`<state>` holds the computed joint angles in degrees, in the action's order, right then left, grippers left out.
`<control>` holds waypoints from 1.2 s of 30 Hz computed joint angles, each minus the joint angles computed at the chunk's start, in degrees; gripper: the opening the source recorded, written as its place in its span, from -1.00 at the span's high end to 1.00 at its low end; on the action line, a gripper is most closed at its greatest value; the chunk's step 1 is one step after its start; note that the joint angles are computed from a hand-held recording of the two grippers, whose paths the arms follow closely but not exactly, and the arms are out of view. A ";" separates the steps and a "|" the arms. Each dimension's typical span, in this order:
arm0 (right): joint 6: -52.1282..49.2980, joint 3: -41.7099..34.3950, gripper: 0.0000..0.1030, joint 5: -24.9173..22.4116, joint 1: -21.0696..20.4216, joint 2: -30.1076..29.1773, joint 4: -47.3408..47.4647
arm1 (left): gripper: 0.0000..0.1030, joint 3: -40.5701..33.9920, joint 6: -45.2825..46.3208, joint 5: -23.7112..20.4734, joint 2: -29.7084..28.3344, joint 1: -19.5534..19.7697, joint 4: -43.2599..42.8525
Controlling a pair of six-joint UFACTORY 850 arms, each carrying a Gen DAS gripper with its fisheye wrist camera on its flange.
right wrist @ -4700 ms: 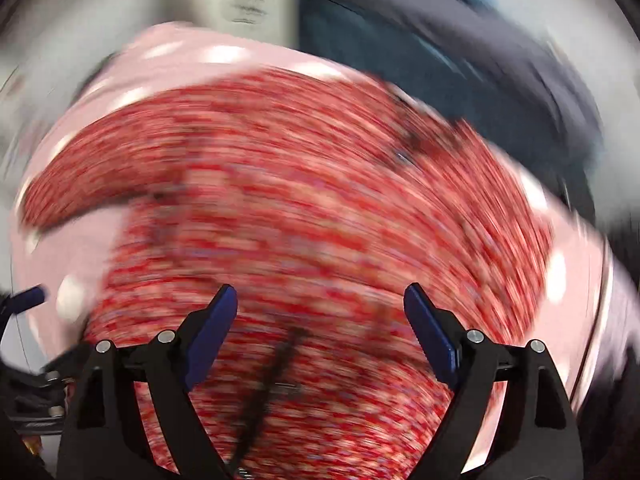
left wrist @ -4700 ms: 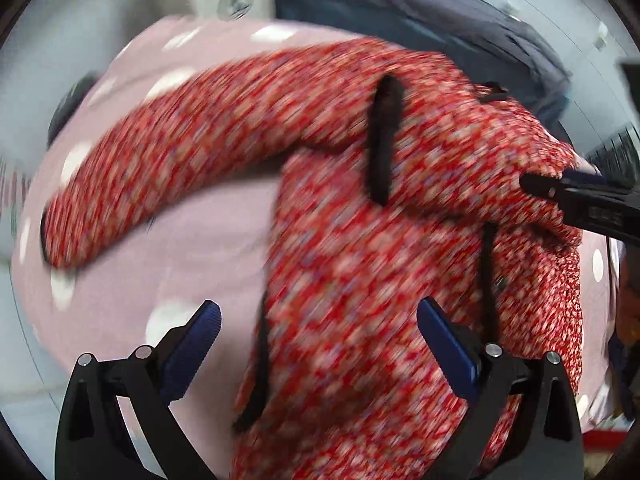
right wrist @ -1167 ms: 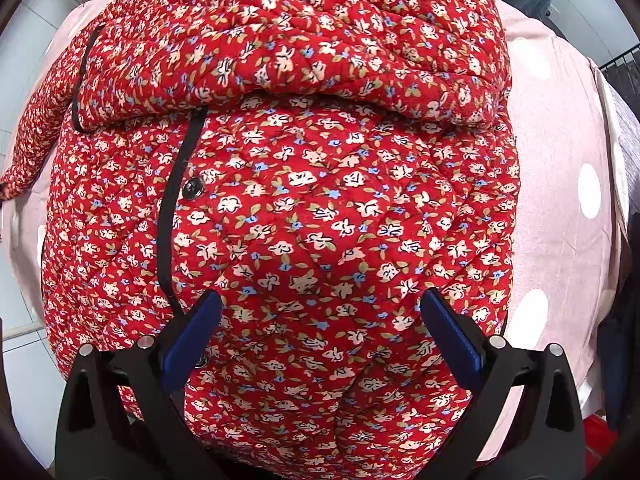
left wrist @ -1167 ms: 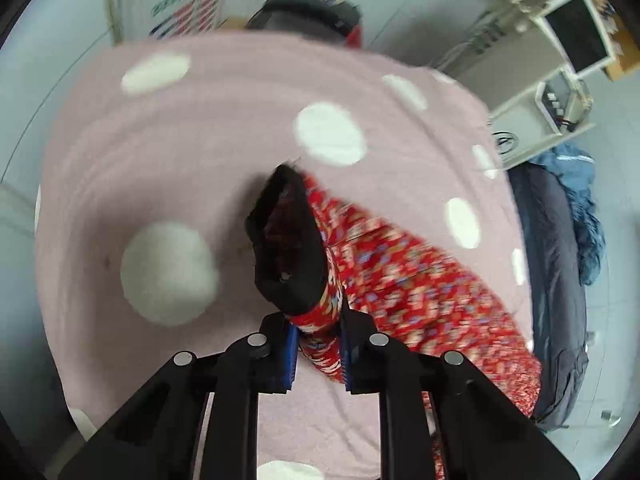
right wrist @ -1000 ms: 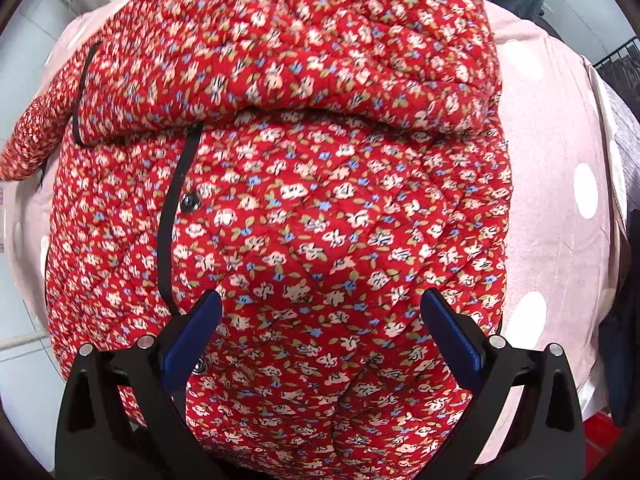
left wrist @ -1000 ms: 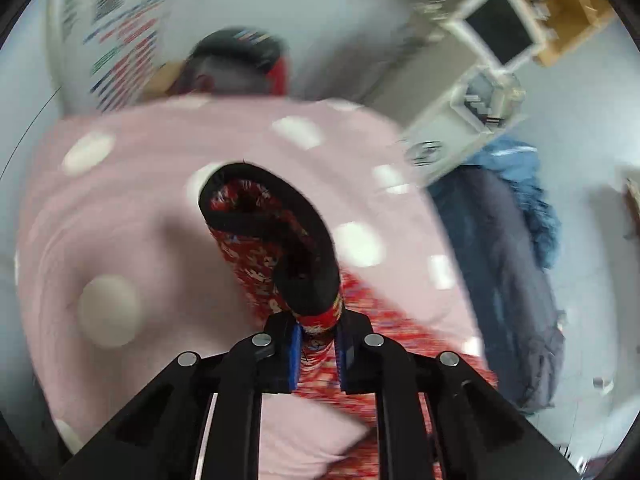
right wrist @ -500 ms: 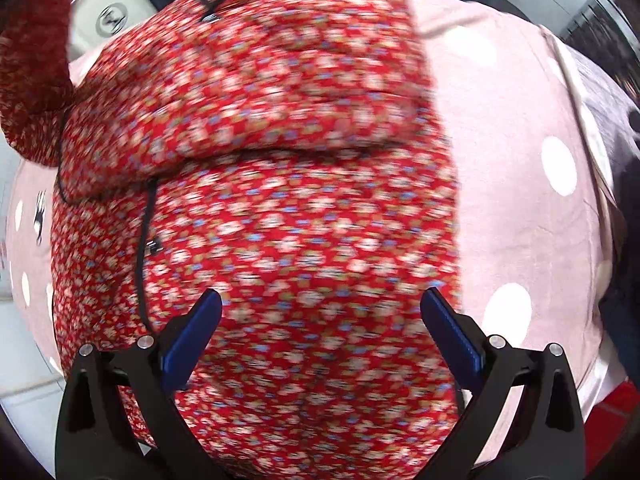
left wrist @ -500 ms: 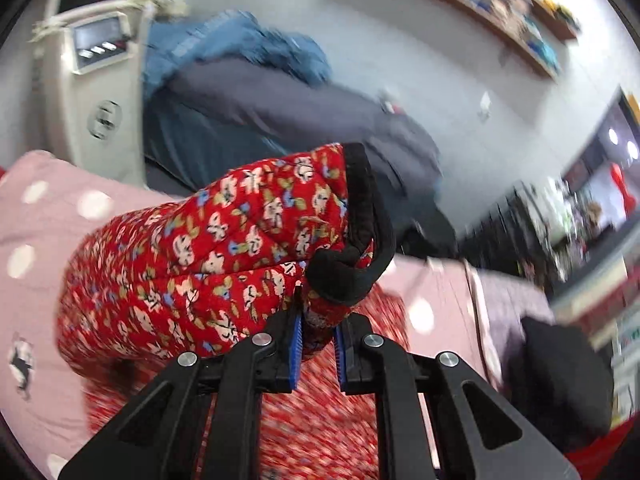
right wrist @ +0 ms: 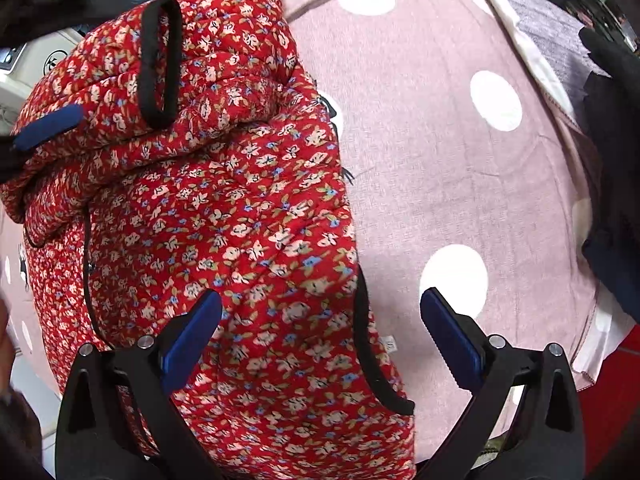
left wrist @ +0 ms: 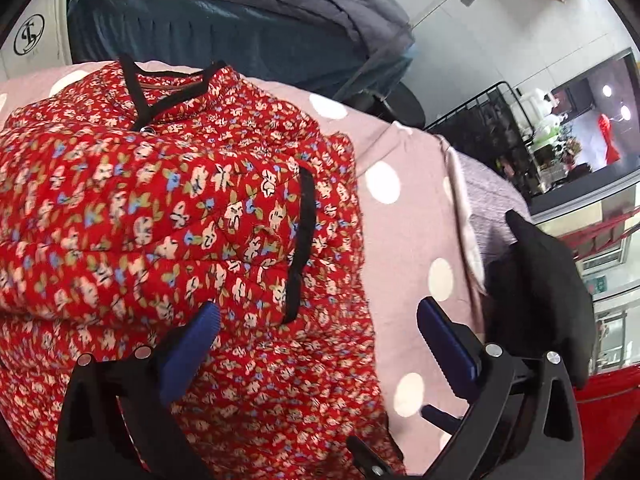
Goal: Fold large clothes
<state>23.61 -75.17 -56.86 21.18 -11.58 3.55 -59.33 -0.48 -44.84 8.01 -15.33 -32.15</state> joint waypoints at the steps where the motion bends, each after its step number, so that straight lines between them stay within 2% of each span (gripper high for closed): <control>1: -0.33 0.00 -0.91 0.34 -0.34 -0.19 0.29 | -0.88 0.31 1.30 -0.44 0.88 0.83 -0.96; 3: -0.40 -2.08 -0.91 0.57 -0.85 -1.57 0.01 | -0.88 1.00 1.17 0.27 3.05 1.56 -0.14; 4: -0.48 -3.35 -0.91 0.55 -0.98 -2.36 -0.28 | -0.88 0.99 -1.14 1.55 3.90 1.32 2.71; 8: -1.44 -9.78 -0.91 0.95 -1.07 -5.80 -3.03 | -0.87 3.71 -7.48 3.47 11.20 5.61 15.26; 11: -4.36 -15.44 -0.91 1.46 -0.87 -8.96 -3.02 | -0.87 3.72 -16.17 1.53 13.04 8.43 30.72; 13: -6.80 -19.30 -0.91 1.58 -0.50 -11.37 -1.89 | -0.81 2.76 -18.34 -0.71 11.30 10.43 35.82; 16: -9.84 -26.45 -0.91 1.21 1.30 -15.97 -0.59 | -0.64 1.78 -16.77 -2.06 8.55 13.35 36.59; 19: -12.14 -33.30 -0.91 1.46 3.40 -20.34 1.08 | -0.45 0.79 -15.36 -3.25 4.67 13.25 38.31; 21: -14.34 -36.59 -0.91 1.03 4.10 -22.96 3.22 | -0.45 0.25 -13.54 -4.27 2.14 13.23 37.25; 22: -13.26 -40.06 -0.91 -0.71 5.28 -25.53 3.36 | -0.48 0.20 -13.55 -4.74 0.60 13.27 37.07; 24: -10.69 -48.11 -0.91 -7.19 5.47 -32.03 2.00 | -0.52 0.63 -14.64 -4.96 -1.58 13.24 38.03; 27: -7.50 -52.35 -0.91 -14.94 4.94 -37.45 2.47 | -0.70 0.93 -14.05 -5.44 -4.58 13.63 37.44; 31: -7.45 -49.68 -0.91 -12.23 2.06 -37.78 9.89 | -0.88 1.26 -12.08 -3.35 -5.78 14.91 34.67; 36: -8.81 -53.76 -0.92 -13.47 2.26 -40.96 8.06 | -0.91 1.35 -12.21 -1.66 -7.42 15.13 34.62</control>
